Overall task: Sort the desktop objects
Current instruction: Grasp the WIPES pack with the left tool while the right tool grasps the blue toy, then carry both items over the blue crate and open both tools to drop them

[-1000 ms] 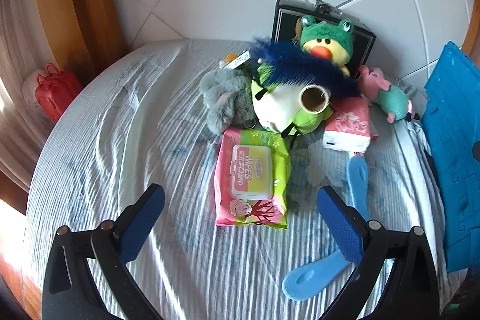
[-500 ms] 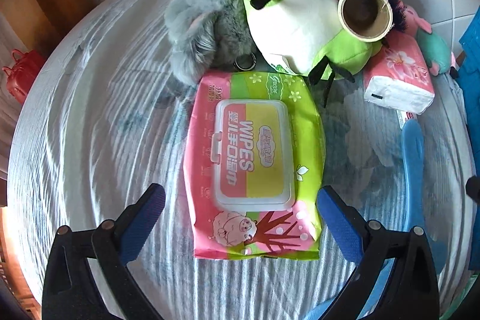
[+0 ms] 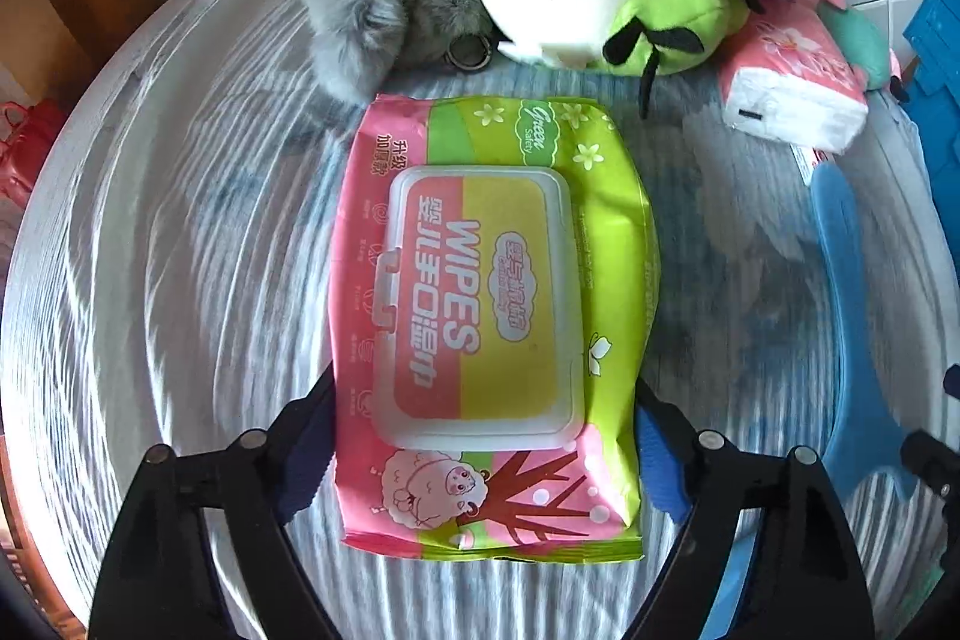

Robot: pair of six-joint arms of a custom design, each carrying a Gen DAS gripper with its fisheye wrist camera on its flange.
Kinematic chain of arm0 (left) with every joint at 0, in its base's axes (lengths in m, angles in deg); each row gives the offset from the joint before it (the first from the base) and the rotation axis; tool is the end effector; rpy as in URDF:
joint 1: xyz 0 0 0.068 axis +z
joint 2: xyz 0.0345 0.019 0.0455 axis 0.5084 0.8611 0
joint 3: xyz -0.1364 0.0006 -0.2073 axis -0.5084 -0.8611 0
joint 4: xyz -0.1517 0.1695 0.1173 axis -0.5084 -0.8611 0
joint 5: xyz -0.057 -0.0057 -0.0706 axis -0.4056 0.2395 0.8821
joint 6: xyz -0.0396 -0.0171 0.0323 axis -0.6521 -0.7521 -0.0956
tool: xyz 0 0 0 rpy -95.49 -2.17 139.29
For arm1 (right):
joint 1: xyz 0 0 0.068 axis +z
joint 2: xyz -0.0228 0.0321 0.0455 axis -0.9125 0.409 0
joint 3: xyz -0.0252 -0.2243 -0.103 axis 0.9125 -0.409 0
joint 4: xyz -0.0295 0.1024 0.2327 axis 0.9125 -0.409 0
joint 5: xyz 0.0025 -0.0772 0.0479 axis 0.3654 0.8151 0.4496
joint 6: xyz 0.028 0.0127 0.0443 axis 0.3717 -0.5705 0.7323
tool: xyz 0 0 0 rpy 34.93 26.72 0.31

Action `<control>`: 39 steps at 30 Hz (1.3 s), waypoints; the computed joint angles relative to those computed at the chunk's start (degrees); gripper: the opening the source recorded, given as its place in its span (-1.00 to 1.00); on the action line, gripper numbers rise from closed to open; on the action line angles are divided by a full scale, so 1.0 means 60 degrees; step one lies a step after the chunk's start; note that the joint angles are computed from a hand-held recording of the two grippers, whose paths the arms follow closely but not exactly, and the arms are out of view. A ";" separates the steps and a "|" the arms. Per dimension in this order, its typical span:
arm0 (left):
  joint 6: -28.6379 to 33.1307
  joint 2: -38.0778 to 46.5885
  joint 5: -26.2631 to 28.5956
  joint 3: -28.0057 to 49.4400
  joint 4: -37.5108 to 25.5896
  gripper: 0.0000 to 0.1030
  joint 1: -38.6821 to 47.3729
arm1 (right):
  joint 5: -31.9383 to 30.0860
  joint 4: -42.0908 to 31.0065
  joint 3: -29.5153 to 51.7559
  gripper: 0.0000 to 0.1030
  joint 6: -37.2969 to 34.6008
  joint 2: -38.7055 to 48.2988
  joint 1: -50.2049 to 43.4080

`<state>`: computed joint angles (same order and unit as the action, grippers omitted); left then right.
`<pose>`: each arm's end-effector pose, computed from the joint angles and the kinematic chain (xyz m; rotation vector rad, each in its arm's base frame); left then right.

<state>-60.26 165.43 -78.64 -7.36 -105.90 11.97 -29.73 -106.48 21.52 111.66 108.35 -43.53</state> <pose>0.3301 -0.1108 0.1513 0.4506 2.7689 -0.0691 0.2344 0.0929 0.1751 0.1842 2.8858 0.0288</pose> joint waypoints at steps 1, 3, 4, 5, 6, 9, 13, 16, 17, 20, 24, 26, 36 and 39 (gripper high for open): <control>0.0012 -0.0456 -0.0012 -0.0503 0.0025 0.61 0.0017 | 0.0009 -0.0041 -0.0098 0.71 0.0002 -0.0168 0.0059; -0.0039 -0.1429 0.0030 -0.1523 -0.0004 0.60 0.0076 | 0.0001 -0.0124 -0.0430 0.62 -0.0114 -0.0625 0.0181; -0.0092 -0.1895 0.0012 -0.1958 -0.0076 0.59 0.0068 | -0.0012 -0.0113 -0.0669 0.45 -0.0254 -0.0868 0.0199; -0.0184 -0.2363 -0.0029 -0.2388 -0.0154 0.59 0.0041 | -0.0005 -0.0130 -0.0879 0.39 -0.0391 -0.1049 0.0235; -0.0331 -0.2841 -0.0119 -0.2810 -0.0236 0.59 -0.0012 | -0.0008 -0.0122 -0.1085 0.37 -0.0547 -0.1194 0.0279; -0.1015 -0.4210 -0.0596 -0.3849 -0.0541 0.59 -0.0321 | -0.0110 0.0145 -0.1787 0.37 -0.1109 -0.1625 0.0402; -0.1925 -0.5504 -0.1090 -0.4708 -0.1180 0.59 -0.0639 | -0.0137 0.0724 -0.2247 0.37 -0.2059 -0.1657 0.0438; -0.2079 -0.5829 -0.1098 -0.5096 -0.1274 0.60 -0.0308 | -0.0075 0.1262 -0.2268 0.37 -0.2846 -0.1198 0.0406; -0.2494 -0.6121 -0.1124 -0.5327 -0.1286 0.62 -0.0490 | -0.0142 0.1446 -0.2256 0.37 -0.3125 -0.1054 0.0336; -0.3322 -0.6167 -0.1353 -0.5677 -0.0985 0.77 -0.0900 | -0.0383 0.1889 -0.2198 0.37 -0.3795 -0.0701 0.0218; -0.3864 -0.5862 -0.1750 -0.5873 -0.0117 0.81 -0.0988 | -0.0654 0.2420 -0.2275 0.01 -0.4406 -0.0651 0.0176; -0.4172 -0.6083 -0.2088 -0.5787 -0.0362 0.53 -0.1322 | -0.0666 0.2414 -0.2278 -0.18 -0.4364 -0.0775 0.0295; -0.3736 -0.8150 -0.3056 -0.4383 -0.1974 0.48 -0.1913 | 0.0268 0.0736 -0.1830 -0.33 -0.2957 -0.3524 0.1334; -0.3123 -0.8410 -0.3191 -0.3519 -0.2150 0.48 -0.1877 | 0.1056 -0.0191 -0.0888 -0.33 -0.2568 -0.3992 0.1582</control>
